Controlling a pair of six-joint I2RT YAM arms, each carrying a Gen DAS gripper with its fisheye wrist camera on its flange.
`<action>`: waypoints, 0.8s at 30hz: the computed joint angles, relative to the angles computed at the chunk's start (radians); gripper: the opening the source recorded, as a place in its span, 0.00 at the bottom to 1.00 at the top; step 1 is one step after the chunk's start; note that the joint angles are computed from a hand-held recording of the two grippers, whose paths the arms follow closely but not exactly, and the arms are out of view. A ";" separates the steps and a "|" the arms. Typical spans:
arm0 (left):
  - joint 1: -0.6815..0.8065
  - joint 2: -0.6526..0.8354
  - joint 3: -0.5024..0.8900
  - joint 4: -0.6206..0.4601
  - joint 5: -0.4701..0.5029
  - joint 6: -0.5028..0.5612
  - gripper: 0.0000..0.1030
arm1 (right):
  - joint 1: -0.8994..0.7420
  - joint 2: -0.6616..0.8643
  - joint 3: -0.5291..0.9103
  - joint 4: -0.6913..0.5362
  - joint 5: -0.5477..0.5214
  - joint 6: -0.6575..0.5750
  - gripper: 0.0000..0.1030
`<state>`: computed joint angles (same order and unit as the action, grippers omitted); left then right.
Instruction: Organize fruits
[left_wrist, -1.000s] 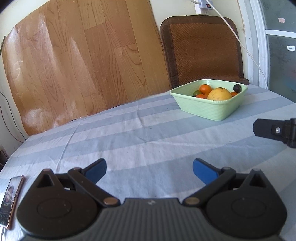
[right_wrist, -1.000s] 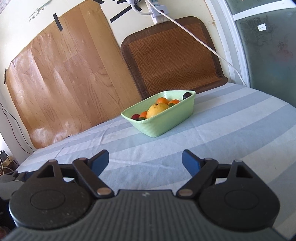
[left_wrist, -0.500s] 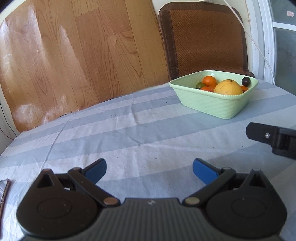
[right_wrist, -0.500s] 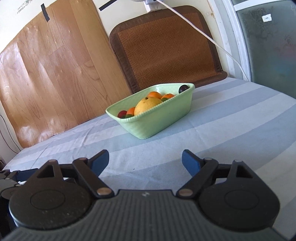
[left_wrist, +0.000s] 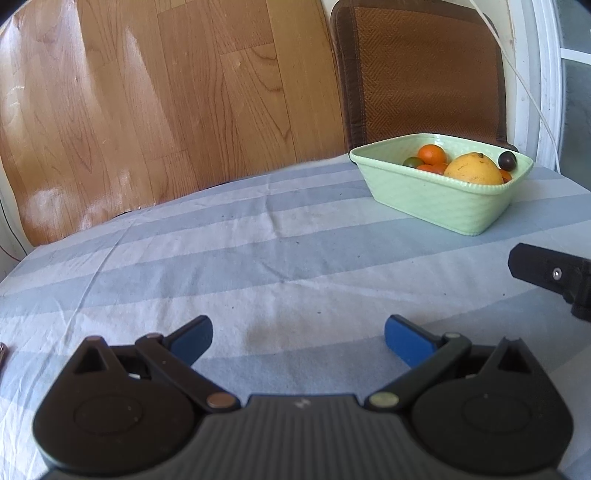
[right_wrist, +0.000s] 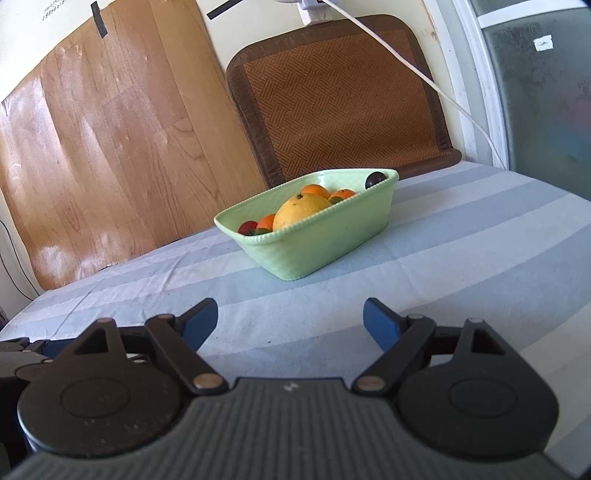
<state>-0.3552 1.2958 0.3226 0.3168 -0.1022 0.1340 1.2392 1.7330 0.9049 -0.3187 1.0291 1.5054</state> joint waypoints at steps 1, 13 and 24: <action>-0.001 0.002 0.000 0.003 0.000 -0.001 1.00 | 0.001 0.002 0.002 -0.002 0.001 0.000 0.85; -0.006 -0.015 -0.013 0.016 -0.015 -0.005 1.00 | 0.001 0.002 -0.005 0.014 0.005 -0.001 0.85; -0.012 -0.017 -0.019 0.029 -0.026 -0.005 1.00 | 0.007 0.000 -0.012 0.020 0.016 0.006 0.85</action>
<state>-0.3674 1.2785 0.3037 0.3462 -0.1283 0.1288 1.2464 1.7327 0.8933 -0.2988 1.0453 1.5117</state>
